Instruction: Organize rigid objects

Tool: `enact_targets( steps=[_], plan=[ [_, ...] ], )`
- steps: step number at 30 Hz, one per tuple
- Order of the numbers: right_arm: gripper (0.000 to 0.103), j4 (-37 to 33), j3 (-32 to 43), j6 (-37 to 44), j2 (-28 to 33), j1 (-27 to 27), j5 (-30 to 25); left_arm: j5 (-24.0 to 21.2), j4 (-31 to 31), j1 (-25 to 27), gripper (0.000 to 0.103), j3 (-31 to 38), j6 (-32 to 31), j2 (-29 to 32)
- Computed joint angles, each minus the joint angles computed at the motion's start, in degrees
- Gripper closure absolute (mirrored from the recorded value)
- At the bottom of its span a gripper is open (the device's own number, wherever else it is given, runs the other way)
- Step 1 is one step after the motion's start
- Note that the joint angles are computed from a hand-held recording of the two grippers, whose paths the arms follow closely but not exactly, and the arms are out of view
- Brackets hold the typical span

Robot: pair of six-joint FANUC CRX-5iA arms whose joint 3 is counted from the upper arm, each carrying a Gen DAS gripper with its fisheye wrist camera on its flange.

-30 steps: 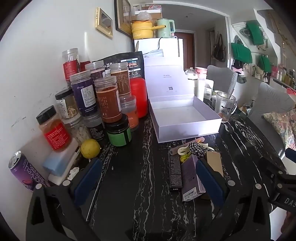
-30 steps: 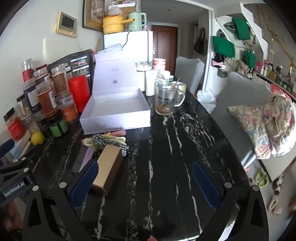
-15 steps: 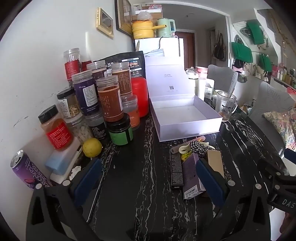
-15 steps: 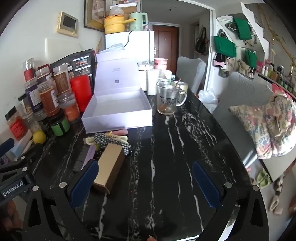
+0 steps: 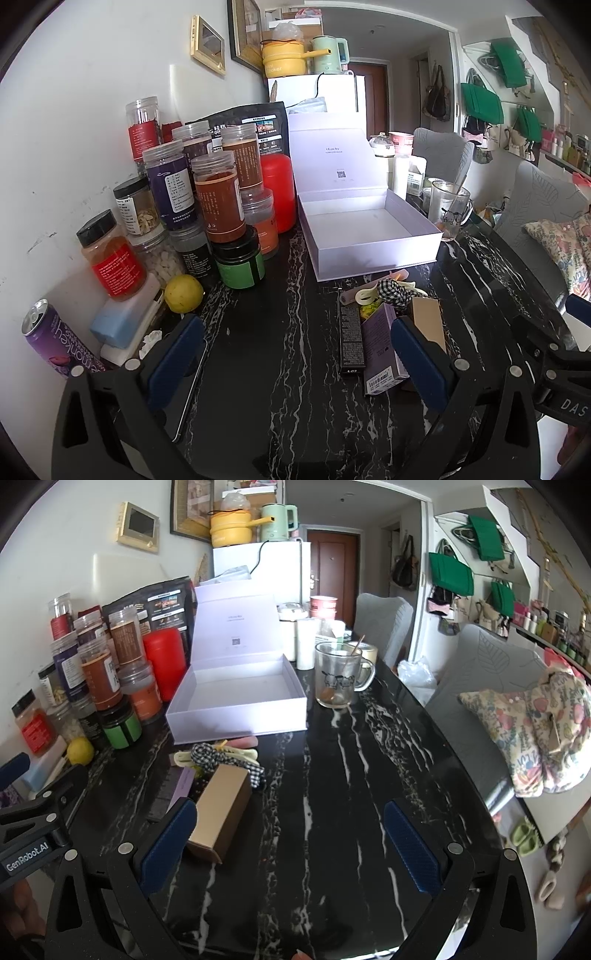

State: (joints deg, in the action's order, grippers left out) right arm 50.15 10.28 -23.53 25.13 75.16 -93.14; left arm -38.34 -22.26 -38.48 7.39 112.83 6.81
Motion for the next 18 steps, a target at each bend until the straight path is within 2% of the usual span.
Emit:
enact_targets(
  steps=[18],
  plan=[
    [0.0,0.1,0.0,-0.1,0.1,0.1,0.0,-0.6,-0.9,-0.4,0.0,-0.2,0.6,-0.2]
  ],
)
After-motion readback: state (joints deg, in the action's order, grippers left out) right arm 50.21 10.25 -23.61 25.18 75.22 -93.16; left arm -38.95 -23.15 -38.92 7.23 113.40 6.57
